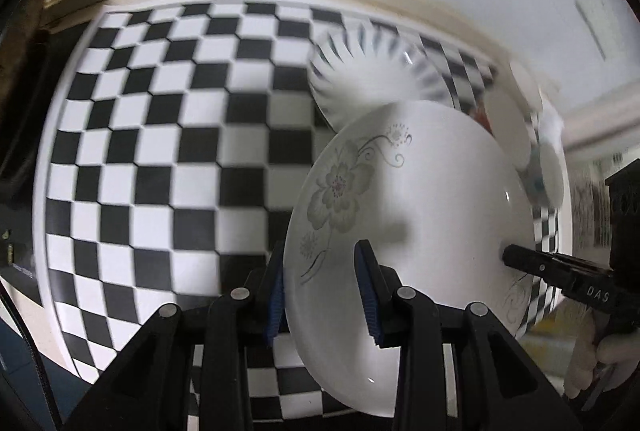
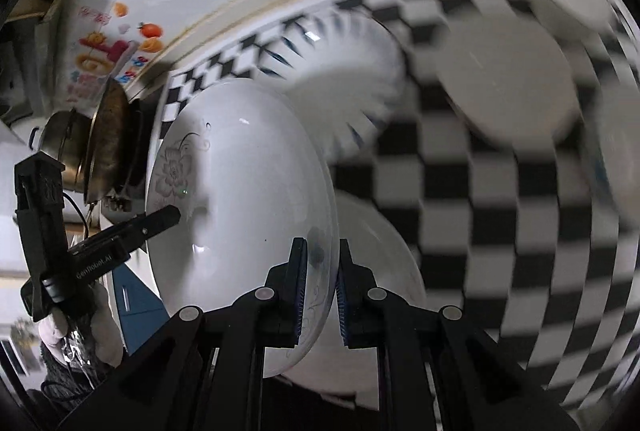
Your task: Organize plates and bowls
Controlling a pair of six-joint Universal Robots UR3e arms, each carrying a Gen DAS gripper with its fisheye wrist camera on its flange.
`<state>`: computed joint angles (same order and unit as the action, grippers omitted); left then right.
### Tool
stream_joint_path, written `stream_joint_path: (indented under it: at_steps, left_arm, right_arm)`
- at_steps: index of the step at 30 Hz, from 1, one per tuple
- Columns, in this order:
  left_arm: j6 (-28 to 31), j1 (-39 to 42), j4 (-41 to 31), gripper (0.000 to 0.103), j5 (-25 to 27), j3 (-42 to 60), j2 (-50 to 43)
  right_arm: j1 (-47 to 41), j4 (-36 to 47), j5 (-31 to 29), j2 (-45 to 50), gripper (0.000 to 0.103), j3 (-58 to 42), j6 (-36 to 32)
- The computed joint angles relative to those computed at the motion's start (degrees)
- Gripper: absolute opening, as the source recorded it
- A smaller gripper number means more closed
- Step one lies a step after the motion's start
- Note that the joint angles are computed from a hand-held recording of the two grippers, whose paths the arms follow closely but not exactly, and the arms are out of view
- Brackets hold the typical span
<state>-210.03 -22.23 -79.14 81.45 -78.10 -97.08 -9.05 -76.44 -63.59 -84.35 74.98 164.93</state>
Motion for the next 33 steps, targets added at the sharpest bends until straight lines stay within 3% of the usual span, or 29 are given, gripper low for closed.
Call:
stream_joint_path:
  at_steps: [4,10,33]
  left_arm:
    - [-0.4,-3.8,-0.3,0.030,0.5,1.4,-3.6]
    - [-0.4,-6.4,-1.9,0.030,1.0,3.4,-6.4]
    - [-2.2,-9.3,-2.8,0.029,0.9,2.3,-8.2]
  right_arm:
    - [-5.2,-0.8,-1.2,-9.9,0.015,13.9,-2.3]
    - [-9.8,-1.5,-2.1,-17.8,0.015,25.1,-4.3]
    - [-9.0,0.9,-6.9,-17.5,0.018,25.2,-3.7]
